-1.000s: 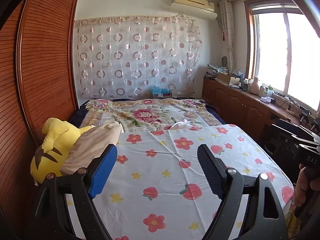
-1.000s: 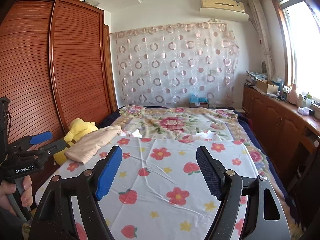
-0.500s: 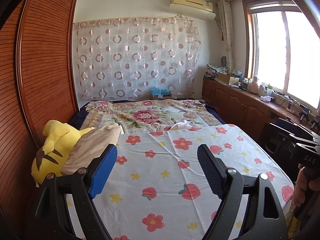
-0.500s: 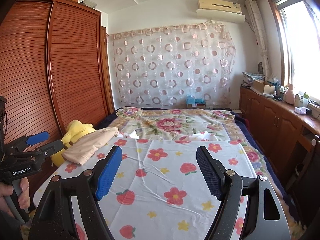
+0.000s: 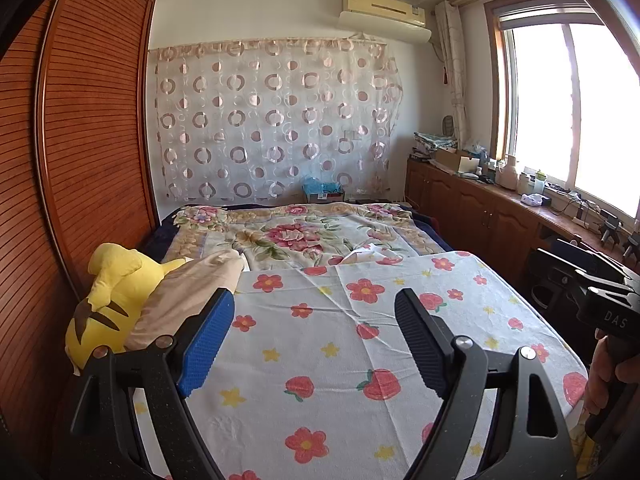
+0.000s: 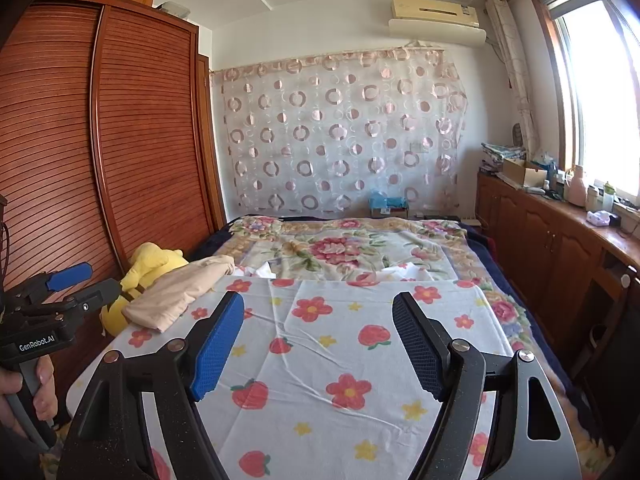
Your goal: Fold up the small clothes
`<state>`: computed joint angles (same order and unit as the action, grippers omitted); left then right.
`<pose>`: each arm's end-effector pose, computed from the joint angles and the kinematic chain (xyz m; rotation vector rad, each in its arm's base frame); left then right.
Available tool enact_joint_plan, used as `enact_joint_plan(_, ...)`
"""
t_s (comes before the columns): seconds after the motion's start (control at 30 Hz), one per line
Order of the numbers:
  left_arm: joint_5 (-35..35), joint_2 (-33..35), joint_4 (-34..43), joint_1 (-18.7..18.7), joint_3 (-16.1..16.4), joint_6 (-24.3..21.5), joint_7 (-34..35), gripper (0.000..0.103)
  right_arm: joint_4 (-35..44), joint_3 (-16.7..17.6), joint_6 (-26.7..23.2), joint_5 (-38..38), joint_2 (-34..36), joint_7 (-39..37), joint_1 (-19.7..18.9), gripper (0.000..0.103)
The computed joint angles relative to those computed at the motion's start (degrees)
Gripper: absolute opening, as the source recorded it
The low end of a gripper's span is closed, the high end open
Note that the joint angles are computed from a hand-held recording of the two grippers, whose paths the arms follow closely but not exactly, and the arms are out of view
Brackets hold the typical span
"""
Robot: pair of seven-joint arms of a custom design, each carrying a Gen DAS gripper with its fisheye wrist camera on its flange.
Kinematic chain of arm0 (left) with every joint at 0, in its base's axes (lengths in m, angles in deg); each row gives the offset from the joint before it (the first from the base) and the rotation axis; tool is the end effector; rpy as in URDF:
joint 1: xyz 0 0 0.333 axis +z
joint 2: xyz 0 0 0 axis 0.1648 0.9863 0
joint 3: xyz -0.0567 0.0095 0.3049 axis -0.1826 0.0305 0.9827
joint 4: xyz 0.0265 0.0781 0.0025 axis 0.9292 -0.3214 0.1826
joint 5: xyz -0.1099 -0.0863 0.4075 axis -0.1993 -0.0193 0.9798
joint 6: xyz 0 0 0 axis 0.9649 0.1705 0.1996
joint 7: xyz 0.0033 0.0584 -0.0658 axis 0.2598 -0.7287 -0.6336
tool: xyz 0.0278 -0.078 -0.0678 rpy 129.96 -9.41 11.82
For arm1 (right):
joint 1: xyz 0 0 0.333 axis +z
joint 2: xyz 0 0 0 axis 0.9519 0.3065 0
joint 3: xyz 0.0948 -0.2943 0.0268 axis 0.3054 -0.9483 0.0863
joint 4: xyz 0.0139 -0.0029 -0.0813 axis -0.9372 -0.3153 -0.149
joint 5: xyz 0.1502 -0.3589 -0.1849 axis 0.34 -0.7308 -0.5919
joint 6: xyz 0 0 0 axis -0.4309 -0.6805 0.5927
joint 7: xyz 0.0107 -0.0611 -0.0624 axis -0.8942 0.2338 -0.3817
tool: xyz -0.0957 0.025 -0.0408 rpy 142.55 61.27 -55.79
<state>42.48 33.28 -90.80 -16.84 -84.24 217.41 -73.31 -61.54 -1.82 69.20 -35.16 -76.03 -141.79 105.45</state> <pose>0.6162 -0.4180 0.4969 -1.3255 1.7735 -1.1838 0.5161 0.4427 0.4900 -1.4289 1.3928 -0.9959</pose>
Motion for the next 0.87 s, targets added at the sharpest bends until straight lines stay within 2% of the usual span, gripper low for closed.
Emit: enact_joint_plan(0.87, 1.68, 0.16, -0.09, -0.07, 0.32, 0.40, -1.56, 0.083, 0.23, 0.18, -0.26, 0.39, -0.10, -0.35, -0.02, 0.078)
